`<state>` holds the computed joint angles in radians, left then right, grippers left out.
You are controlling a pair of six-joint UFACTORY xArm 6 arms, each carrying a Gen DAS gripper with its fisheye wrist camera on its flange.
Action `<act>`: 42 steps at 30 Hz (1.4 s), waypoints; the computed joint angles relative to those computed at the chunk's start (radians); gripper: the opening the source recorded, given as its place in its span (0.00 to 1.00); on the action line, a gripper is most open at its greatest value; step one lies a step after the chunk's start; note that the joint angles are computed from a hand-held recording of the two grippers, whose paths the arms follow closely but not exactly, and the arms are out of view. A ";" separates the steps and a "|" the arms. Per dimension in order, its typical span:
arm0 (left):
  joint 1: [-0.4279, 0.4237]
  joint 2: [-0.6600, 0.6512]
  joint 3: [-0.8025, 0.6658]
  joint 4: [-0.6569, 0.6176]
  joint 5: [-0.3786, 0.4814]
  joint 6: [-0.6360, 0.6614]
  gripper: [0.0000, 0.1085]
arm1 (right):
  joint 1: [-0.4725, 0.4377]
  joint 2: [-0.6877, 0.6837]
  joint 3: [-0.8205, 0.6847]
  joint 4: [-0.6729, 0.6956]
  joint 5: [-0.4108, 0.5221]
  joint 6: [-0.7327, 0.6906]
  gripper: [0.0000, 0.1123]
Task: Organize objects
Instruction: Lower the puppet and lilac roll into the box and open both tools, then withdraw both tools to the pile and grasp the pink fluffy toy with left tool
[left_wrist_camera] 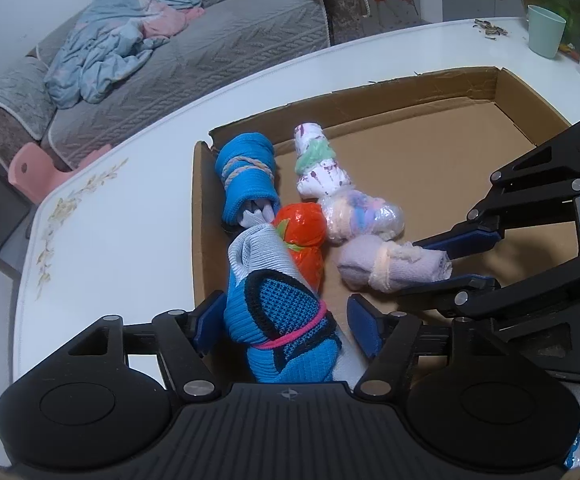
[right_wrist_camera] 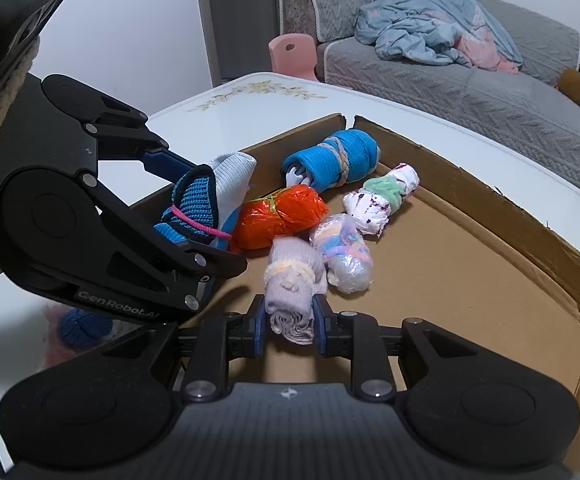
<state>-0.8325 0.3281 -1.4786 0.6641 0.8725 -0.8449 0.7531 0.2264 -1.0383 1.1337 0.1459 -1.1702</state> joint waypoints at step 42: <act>-0.085 -0.328 0.349 0.187 -0.052 -0.331 0.94 | 0.070 -0.203 0.139 0.242 -0.129 -0.255 0.48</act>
<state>-0.9178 0.0002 -1.1294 0.8511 0.8201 -1.1756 0.8235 0.0232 -0.8993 1.3761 0.0174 -1.4250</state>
